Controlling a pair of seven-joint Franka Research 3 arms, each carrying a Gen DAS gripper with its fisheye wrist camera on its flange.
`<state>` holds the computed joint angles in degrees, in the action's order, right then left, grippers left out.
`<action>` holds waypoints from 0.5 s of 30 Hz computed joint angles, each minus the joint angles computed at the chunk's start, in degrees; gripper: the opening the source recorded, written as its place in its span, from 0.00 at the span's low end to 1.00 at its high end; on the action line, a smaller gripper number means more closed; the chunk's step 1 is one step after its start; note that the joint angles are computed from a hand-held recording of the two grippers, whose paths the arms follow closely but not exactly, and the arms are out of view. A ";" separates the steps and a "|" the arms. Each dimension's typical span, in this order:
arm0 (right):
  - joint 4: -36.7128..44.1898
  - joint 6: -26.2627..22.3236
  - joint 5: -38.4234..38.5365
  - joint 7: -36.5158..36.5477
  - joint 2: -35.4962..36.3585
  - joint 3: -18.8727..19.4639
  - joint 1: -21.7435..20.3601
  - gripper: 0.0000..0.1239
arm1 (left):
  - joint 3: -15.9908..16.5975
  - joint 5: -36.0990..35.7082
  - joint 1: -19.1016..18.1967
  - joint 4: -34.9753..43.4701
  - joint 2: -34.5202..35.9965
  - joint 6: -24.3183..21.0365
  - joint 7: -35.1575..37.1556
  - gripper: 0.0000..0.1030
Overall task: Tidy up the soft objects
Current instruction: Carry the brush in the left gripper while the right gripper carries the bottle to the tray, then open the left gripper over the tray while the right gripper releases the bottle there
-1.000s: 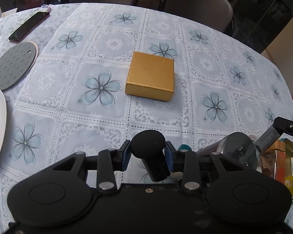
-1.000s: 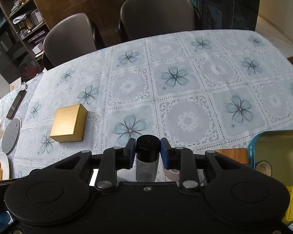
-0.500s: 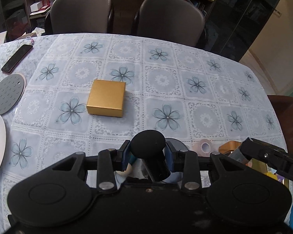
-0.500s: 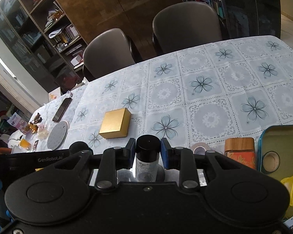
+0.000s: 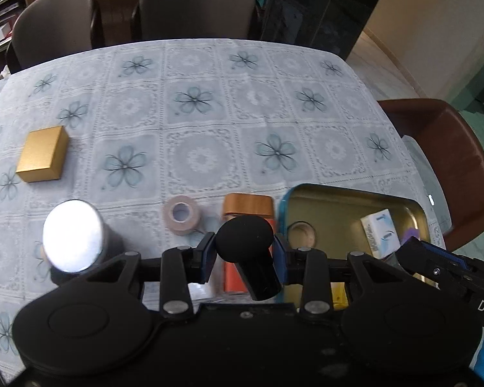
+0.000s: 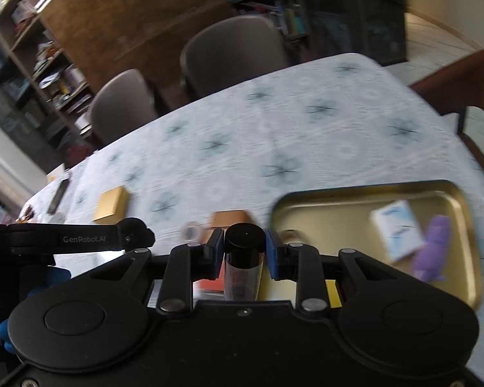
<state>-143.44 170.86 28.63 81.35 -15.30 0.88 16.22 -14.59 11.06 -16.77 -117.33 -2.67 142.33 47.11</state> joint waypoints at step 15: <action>0.06 -6.56 1.97 -15.57 -0.48 -6.83 -5.83 0.26 | 0.52 11.42 -10.06 28.93 24.10 -13.11 -10.37 0.60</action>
<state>-143.38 164.30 30.60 65.78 -15.79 -5.95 10.39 -14.06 22.49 -26.83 -88.40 21.43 129.22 36.74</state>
